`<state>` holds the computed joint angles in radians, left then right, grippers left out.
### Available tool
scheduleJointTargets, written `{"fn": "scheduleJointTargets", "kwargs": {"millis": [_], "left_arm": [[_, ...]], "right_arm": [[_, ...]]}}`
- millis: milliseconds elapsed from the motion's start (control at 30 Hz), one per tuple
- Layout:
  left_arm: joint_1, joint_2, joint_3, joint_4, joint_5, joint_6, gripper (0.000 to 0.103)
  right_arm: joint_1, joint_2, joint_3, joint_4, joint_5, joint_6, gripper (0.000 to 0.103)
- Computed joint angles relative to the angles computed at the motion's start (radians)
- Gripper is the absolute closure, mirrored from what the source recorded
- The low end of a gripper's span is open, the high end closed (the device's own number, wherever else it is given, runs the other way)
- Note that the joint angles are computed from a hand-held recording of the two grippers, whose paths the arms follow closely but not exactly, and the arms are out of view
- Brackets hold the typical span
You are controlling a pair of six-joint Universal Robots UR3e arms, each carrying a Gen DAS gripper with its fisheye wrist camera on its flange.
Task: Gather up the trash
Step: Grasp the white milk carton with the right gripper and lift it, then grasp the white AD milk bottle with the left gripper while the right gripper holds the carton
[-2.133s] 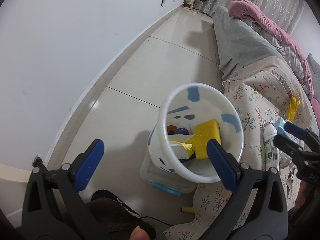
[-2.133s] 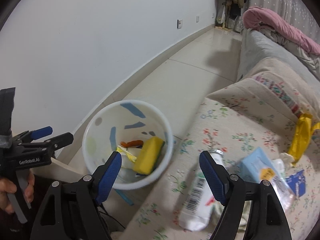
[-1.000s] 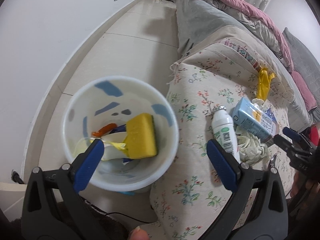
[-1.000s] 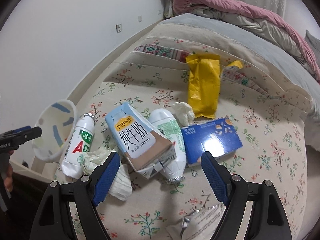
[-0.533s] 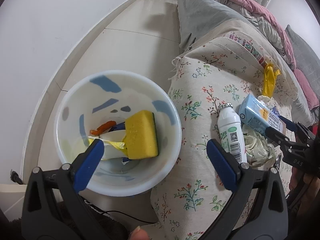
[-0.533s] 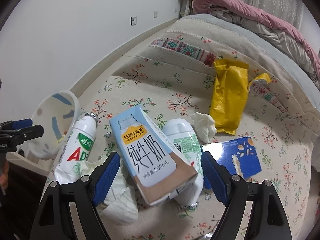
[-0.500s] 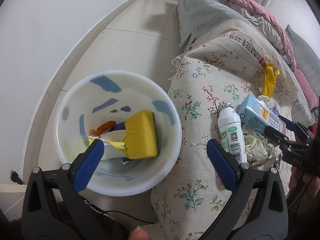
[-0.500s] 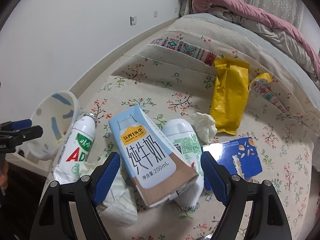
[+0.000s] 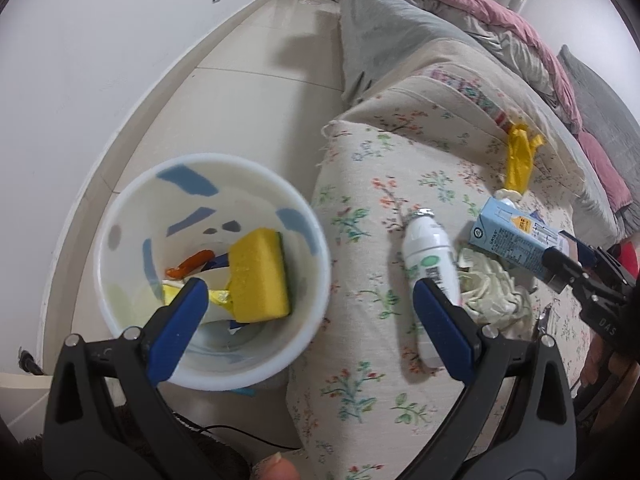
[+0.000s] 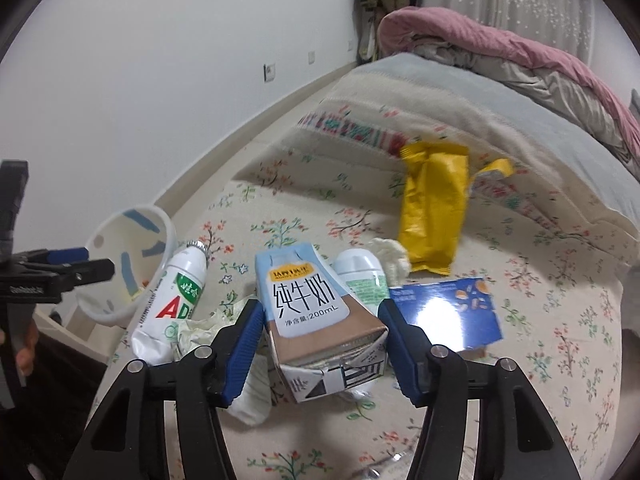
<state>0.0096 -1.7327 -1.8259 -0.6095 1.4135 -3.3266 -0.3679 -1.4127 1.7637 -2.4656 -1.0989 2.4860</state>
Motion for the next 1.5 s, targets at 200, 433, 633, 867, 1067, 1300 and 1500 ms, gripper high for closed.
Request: {"fn": "scheduleJointTargets", "kwargs": {"millis": [200,433,633,867,1067,1300,1500], "left_arm": [[-0.083,-0.049,0.099,-0.033,0.033,-0.006,0.001],[-0.186,-0.142,0.251,-0.07,0.055,-0.006,0.001],[-0.271,-0.246,0.397,-0.114,0.089,-0.004,0.001],[-0.339,-0.362,0.577,-0.173,0.088,-0.012,0.001],[-0.384,-0.484,0.768,-0.234,0.06,-0.028,0.01],[-0.403,-0.618,0.939,-0.301,-0.004,-0.078,0.037],[-0.423,-0.693,1.031,-0.35,0.0,-0.099,0.041]], "right_arm": [[-0.112,-0.111,0.065,0.011,0.063,-0.021,0.044],[-0.257,-0.185,0.086,0.099,0.156,-0.054,0.047],[-0.365,-0.214,0.09,0.138,0.21,-0.066,0.048],[-0.434,-0.205,0.09,0.096,0.223,-0.028,0.048],[-0.474,-0.191,0.086,0.097,0.221,-0.026,0.048],[-0.51,-0.18,0.091,0.104,0.217,-0.025,0.048],[-0.519,-0.17,0.089,0.11,0.214,-0.022,0.048]]}}
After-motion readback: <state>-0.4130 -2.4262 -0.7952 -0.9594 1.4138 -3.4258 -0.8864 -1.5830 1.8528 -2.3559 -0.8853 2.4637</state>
